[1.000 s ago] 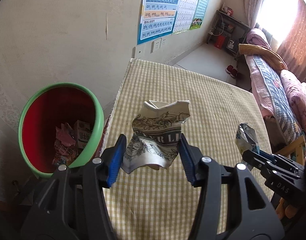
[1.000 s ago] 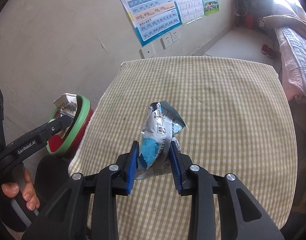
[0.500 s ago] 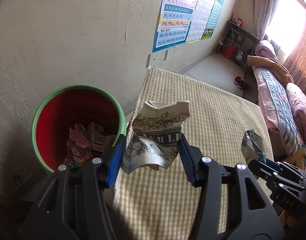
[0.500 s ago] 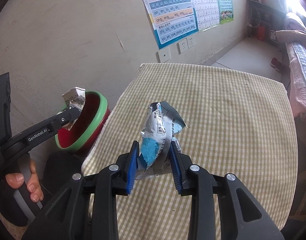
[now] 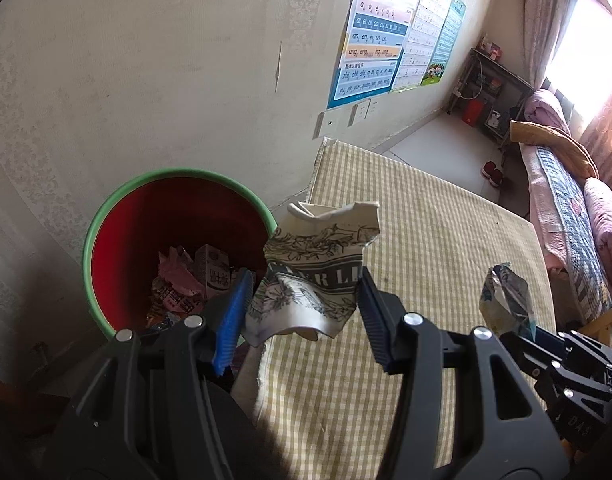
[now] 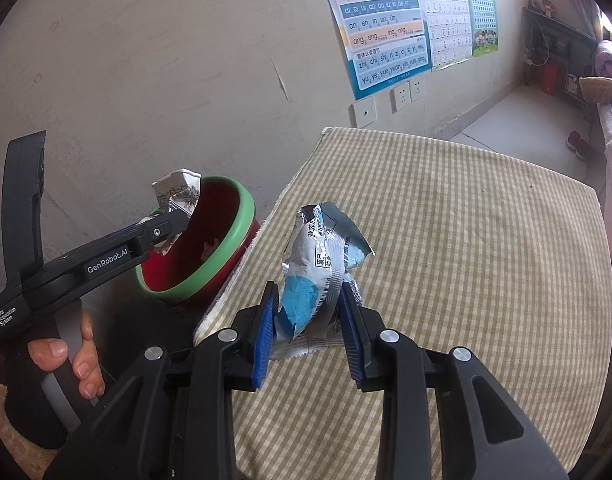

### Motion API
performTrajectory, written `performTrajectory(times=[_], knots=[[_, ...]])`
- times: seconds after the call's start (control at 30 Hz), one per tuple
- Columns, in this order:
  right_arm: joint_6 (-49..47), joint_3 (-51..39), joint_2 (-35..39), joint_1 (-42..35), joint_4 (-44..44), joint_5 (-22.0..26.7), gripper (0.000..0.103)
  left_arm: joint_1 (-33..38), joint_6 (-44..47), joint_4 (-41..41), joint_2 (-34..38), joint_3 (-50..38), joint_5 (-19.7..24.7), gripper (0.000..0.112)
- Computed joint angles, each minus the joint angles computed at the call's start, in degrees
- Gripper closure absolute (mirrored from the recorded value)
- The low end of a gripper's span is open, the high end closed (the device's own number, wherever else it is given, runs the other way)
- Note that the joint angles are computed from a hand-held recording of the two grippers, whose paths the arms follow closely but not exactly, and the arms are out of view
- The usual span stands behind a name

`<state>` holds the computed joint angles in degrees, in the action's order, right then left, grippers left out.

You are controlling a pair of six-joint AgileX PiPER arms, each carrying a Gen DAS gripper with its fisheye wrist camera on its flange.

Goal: Collect trash
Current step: 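Carry the silver-blue and white wrappers with both tools over the red bin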

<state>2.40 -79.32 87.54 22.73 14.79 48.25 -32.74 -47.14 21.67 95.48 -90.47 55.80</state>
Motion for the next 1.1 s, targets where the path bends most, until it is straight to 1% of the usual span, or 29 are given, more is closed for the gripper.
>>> performTrajectory(times=[0.27,0.6,1.1], knots=[[-0.25,-2.98,2.13,1.88,0.45,0.61,0.073,1.03,-0.23,0.36,-0.51,0.44,0.15,0.062],[-0.62,-6.54,5.34,4.35,0.65,1.39,0.073,3.34,-0.78,0.7,-2.82,3.59,-0.22,0.062],[-0.42,-15.57,11.75,7.85,0.21,4.81,0.073,8.28,0.05,-0.68,-5.38,7.79,-1.72,0.061]])
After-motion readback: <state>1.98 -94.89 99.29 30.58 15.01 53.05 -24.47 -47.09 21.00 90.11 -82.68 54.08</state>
